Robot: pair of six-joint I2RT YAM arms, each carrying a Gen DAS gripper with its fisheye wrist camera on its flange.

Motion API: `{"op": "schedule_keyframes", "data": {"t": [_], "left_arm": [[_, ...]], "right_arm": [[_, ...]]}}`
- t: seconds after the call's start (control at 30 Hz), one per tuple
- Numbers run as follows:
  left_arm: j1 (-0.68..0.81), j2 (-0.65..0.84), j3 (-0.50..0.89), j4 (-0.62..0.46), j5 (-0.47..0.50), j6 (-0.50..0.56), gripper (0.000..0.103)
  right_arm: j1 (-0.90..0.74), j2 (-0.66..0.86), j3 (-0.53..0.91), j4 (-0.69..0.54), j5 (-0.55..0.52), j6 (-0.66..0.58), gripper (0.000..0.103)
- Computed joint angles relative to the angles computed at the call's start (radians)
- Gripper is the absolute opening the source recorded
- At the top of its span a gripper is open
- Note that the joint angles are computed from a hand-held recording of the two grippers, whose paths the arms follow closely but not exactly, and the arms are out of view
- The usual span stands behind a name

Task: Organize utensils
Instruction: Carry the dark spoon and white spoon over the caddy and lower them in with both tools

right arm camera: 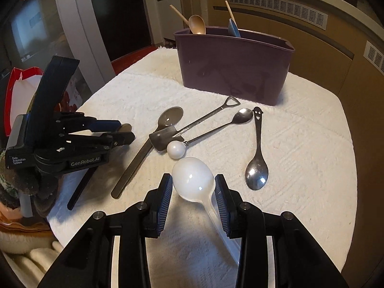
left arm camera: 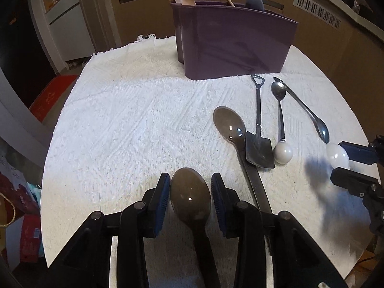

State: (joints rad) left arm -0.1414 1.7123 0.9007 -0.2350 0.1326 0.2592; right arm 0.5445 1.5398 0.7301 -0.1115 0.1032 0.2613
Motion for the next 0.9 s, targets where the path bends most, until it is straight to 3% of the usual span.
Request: {"op": "schedule_keyframes", "data": {"t": [0.27, 0.4, 0.6, 0.7, 0.77, 0.87, 0.9], "left_arm": [[0.007, -0.039, -0.059, 0.041, 0.026, 0.013, 0.030], [0.014, -0.048, -0.065, 0.031, 0.039, 0.033, 0.030], [0.018, -0.021, -0.016, -0.035, 0.049, 0.067, 0.033], [0.020, -0.013, 0.002, -0.063, 0.052, 0.089, 0.033], [0.021, -0.014, 0.002, -0.069, 0.052, 0.103, 0.033], [0.024, -0.016, 0.000, -0.069, 0.059, 0.105, 0.032], [0.021, -0.022, -0.009, -0.060, 0.060, 0.098, 0.031]], "right_arm": [[-0.031, 0.077, 0.032, -0.015, -0.076, -0.035, 0.039], [-0.016, 0.129, 0.085, -0.074, -0.029, -0.108, 0.040], [-0.015, 0.194, 0.193, -0.183, -0.006, -0.198, 0.058], [-0.040, 0.215, 0.235, -0.239, -0.039, -0.219, 0.060], [-0.044, 0.217, 0.249, -0.269, -0.046, -0.229, 0.057], [-0.032, 0.209, 0.257, -0.295, -0.058, -0.235, 0.036], [-0.021, 0.207, 0.256, -0.298, -0.040, -0.227, 0.036]]}}
